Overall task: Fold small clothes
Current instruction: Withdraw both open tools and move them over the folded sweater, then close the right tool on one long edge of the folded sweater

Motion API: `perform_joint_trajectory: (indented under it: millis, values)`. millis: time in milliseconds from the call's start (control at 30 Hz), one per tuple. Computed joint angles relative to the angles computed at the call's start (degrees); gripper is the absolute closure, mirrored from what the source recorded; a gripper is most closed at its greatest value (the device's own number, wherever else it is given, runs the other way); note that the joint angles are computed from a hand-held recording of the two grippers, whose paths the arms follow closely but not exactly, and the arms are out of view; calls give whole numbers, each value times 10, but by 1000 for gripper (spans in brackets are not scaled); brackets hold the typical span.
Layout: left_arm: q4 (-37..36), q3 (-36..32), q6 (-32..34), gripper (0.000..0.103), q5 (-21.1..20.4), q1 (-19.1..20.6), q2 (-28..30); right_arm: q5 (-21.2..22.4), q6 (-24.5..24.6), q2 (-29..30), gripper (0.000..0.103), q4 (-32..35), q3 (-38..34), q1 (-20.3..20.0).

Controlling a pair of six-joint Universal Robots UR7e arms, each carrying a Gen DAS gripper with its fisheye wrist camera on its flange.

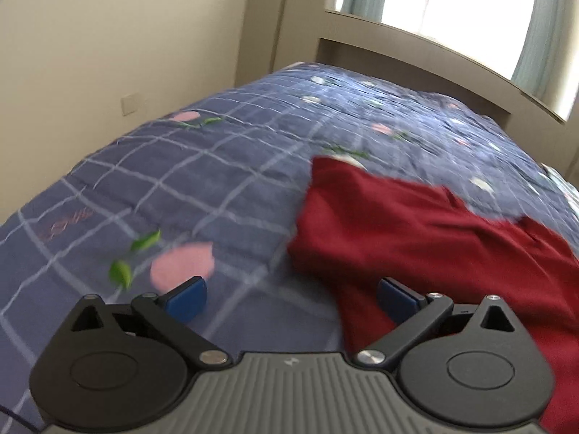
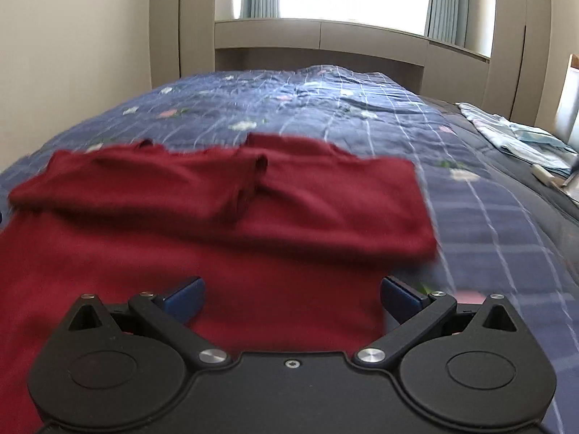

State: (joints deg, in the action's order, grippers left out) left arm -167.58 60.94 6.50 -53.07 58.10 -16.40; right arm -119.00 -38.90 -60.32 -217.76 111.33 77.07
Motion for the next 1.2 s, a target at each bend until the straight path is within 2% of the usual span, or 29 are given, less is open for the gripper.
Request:
perform_joint_trajectory:
  millis: [133,267,333,467,633,900,967,1033,1133,1200]
  values:
    - [-42,130,19,1,-16,-11,-65,-9,-23,-27,0,-76,89,4]
    - [-71,239,33,0,-14,-23,-119,-31,-34,-45,0,-139,170,6]
    - [-86,285,46,0,-13,-29,-142,-16,-28,-55,0,-177,213,0]
    - [-101,369,47,1,-16,-40,-189,-13,13,-90,0,-188,274,-4]
    - [-84,423,-5,1,-34,-40,-236,-39,15,-111,0,-199,317,0]
    - [-96,487,32,1,-7,-53,-271,-51,16,-131,0,-231,373,1]
    - [-82,496,12,1,-11,-51,-282,-57,6,-124,0,-252,377,6]
    - [-48,498,-28,1,-21,-46,-297,-66,-24,-105,0,-292,376,19]
    - [-2,501,-97,0,-32,-40,-319,-38,-98,-65,0,-390,389,33]
    - [-20,513,-105,0,-35,-40,-327,-21,-138,-49,0,-412,395,42]
